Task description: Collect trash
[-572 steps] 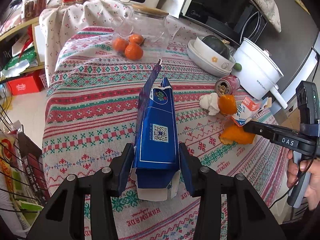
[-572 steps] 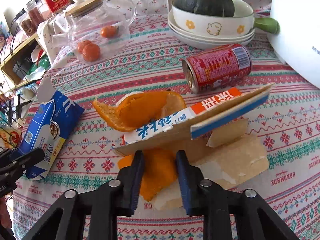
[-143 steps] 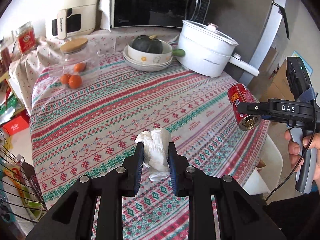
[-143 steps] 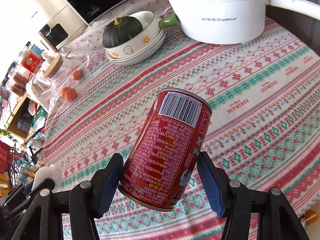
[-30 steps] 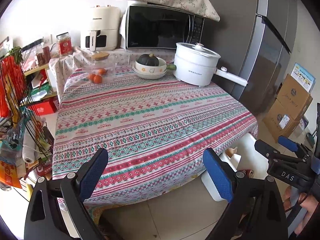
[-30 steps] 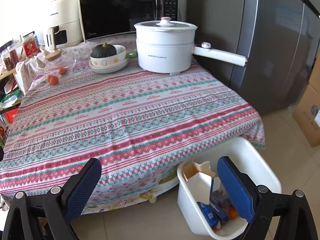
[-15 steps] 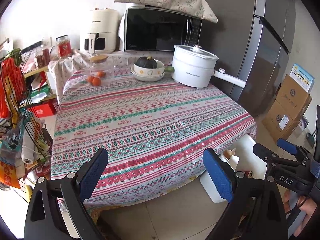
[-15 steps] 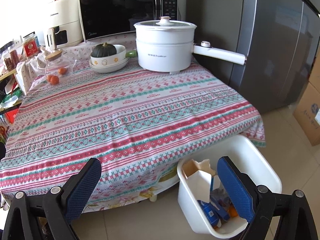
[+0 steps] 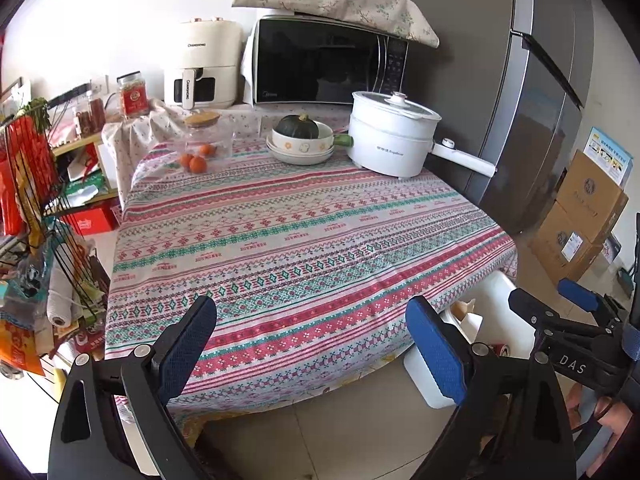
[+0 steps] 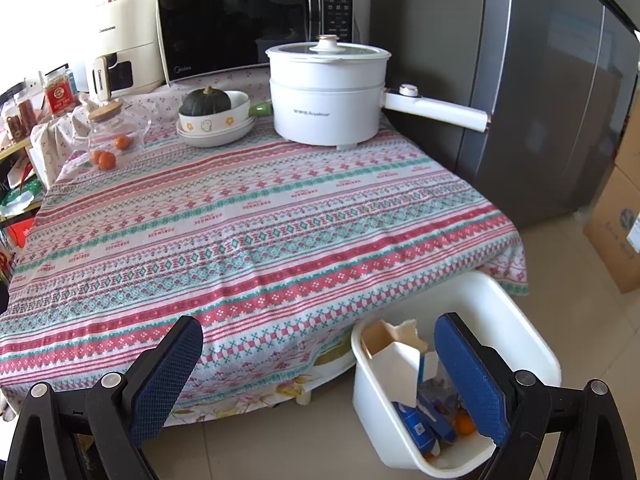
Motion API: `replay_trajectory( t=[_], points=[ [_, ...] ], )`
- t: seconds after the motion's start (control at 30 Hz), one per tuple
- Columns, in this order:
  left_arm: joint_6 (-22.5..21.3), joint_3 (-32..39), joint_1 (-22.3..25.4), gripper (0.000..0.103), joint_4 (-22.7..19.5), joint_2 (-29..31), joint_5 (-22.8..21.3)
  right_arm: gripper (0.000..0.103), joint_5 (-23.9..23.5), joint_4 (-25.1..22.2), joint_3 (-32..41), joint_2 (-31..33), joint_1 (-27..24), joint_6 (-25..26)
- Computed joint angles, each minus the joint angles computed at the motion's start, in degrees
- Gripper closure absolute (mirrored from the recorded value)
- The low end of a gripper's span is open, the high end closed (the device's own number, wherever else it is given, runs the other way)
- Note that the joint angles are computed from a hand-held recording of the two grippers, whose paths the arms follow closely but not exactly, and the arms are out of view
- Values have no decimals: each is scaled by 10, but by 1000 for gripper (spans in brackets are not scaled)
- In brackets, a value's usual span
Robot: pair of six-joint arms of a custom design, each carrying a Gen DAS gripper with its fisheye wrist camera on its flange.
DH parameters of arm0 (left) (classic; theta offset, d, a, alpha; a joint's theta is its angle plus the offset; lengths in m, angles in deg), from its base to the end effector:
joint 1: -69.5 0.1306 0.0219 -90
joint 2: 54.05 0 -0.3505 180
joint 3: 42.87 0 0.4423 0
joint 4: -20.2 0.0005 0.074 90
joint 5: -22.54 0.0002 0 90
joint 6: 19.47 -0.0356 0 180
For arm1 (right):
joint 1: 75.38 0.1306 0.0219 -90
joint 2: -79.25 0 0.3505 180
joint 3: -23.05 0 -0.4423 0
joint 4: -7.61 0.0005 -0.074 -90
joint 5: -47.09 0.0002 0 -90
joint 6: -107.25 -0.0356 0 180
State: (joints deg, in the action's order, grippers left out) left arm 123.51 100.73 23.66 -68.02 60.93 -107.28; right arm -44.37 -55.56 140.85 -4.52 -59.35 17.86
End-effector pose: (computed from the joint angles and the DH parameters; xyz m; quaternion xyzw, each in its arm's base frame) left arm 0.4405 -0.4216 0.5727 -0.1456 0.9000 0.0266 0.4100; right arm 0.5315 0.1531 0.5687 -0.1371 0.9017 0.0665 0.4046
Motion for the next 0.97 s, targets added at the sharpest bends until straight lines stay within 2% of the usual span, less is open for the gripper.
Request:
replay_trajectory(
  t=[0.2, 0.8, 0.97],
  points=[
    [12, 11, 0, 6, -18, 7, -2, 6, 4, -5, 0, 3, 3, 2],
    [2, 21, -2, 6, -21, 16, -11, 6, 1, -1, -2, 0, 4, 2],
    [5, 11, 2, 6, -18, 10, -2, 6, 8, 1, -7, -2, 4, 6]
  ],
)
